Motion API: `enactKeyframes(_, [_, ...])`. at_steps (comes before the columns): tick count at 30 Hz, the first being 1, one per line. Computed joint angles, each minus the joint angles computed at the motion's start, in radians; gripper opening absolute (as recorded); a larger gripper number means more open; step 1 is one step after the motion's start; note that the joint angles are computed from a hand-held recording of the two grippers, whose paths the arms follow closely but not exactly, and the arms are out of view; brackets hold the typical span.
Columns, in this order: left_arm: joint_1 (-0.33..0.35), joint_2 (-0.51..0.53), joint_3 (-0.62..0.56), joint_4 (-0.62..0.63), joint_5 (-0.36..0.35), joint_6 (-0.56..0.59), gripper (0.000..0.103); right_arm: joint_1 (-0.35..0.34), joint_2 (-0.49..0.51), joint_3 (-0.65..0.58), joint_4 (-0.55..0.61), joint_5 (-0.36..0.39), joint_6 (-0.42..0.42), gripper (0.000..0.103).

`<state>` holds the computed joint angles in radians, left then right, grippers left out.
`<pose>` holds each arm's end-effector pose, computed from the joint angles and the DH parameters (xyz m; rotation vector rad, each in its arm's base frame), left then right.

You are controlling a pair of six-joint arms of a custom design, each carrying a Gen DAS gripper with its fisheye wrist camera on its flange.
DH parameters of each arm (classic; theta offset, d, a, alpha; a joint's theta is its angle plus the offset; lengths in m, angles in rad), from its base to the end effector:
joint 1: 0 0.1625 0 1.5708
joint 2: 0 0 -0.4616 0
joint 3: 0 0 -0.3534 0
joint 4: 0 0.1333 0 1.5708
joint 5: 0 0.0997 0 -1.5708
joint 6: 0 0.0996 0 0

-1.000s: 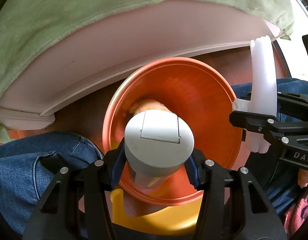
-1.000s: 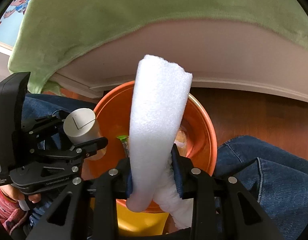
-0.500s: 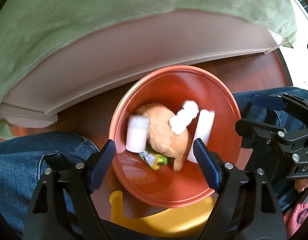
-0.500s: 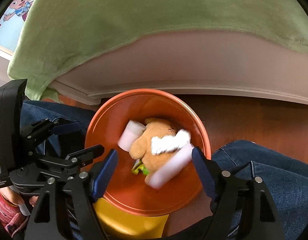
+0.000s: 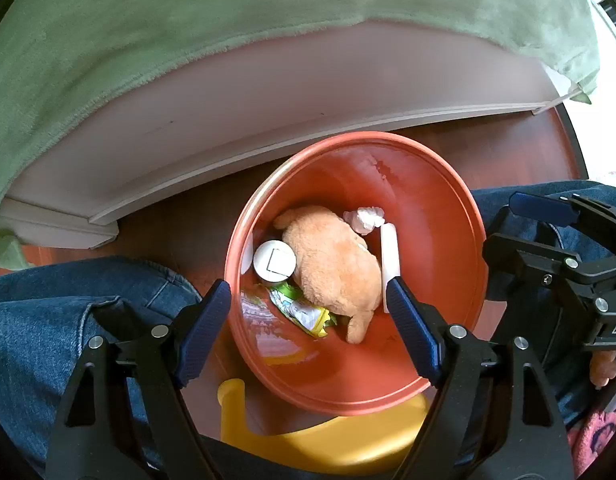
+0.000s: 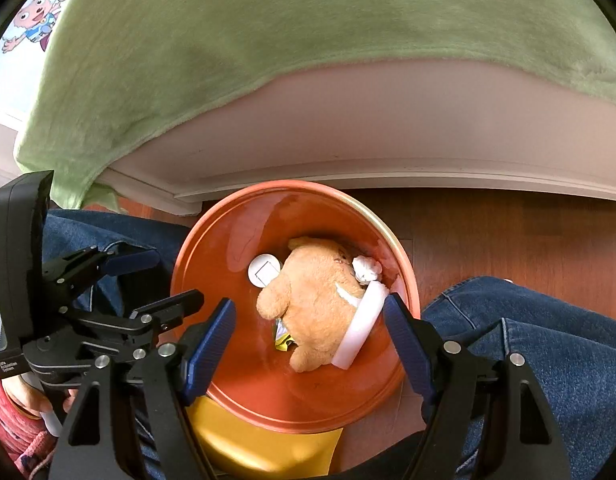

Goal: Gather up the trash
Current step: 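Grasp the red toy car with green wheels using the left gripper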

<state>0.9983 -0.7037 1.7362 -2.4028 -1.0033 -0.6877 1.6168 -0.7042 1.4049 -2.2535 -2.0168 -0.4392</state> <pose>-0.1756 -0.6174 0.0556 -0.0724 2.5590 -0.2317 0.1234 -0.7151 0.1419 0.6549 -2.6235 -0.1436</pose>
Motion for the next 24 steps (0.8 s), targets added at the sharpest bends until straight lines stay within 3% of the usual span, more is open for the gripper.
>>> enactKeyframes(6, [-0.008,-0.011,0.011,-0.025,0.008,0.023,0.078,-0.002,-0.003,-0.008,-0.004,0.021,0.013,0.074])
enactKeyframes(13, [-0.050,-0.074,0.037,-0.173,0.021,0.194,0.078,-0.007,-0.018,-0.009,-0.012,0.060,0.018,0.075])
enactKeyframes(18, [-0.104,-0.112,-0.005,-0.252,0.123,0.351,0.083,-0.007,-0.035,-0.003,-0.017,0.103,0.015,0.075])
enactKeyframes(24, [-0.116,-0.076,-0.189,-0.297,0.242,0.529,0.088,0.004,-0.063,0.028,-0.062,0.136,-0.030,0.077])
